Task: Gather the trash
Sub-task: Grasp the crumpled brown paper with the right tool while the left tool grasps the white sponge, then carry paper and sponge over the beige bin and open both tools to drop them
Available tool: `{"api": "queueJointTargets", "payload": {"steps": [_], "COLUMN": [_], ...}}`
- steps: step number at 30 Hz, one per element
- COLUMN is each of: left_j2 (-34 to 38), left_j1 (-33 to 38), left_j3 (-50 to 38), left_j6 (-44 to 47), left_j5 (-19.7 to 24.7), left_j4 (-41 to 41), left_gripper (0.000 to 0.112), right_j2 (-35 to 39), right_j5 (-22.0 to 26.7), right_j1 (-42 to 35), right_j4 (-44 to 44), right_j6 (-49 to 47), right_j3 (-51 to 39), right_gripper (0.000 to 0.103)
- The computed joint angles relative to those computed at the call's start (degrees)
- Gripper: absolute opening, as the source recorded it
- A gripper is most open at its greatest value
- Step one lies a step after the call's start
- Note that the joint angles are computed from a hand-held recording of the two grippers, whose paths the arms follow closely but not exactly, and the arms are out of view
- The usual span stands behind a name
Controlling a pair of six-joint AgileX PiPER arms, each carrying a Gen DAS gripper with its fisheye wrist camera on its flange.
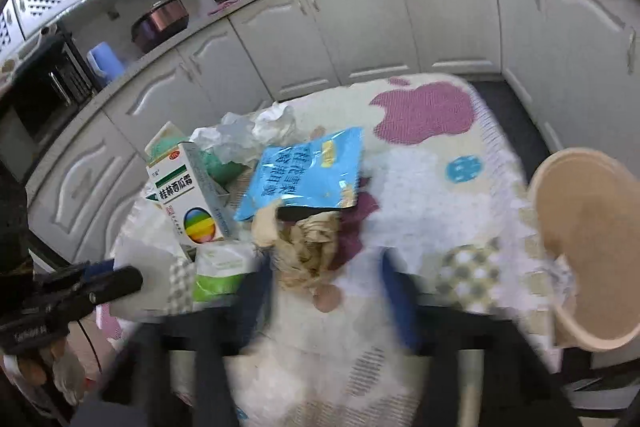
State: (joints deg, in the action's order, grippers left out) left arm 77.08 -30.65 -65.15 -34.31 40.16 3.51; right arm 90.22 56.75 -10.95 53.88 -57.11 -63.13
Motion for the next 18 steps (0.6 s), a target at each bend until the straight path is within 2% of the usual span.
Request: {"api": "queueJointTargets", "payload": {"steps": [4,6,7,8,12,18], "left_j2": [0.4,0.5,0.5,0.3,0.3,2.0], "left_j1": [0.8,1.3,1.4,1.5,1.6,-0.1], "left_j3": [0.0,0.0,0.0,0.1,0.0,-2.2], "left_j6": [0.1,0.4,0.5,0.6,0.6,-0.4], "left_j5": [0.3,0.3,0.3,0.3,0.3,-0.3], "left_j4": [-0.4,-0.7,-0.7,-0.7,-0.5,-0.1], "left_gripper": [0.027,0.027,0.027,0.027,0.027,0.027], "right_j2": [4.0,6.8,8.0,7.8,2.8,-2.7], "right_j5": [-3.2,-3.6,-3.3,-3.1,-1.1,6.7], "right_j1": [5.4,7.2,7.4,6.4,2.0,-6.8], "right_j4": [-0.4,-0.7,-0.5,1.5,3.9,5.4], "right_j6": [1.9,3.0,3.2,1.9,-2.6,-4.5], "right_j3": [-1.5,-2.8,-3.2,-2.3,0.0,-0.2], "right_gripper": [0.058,0.034,0.034,0.028,0.024,0.024]}}
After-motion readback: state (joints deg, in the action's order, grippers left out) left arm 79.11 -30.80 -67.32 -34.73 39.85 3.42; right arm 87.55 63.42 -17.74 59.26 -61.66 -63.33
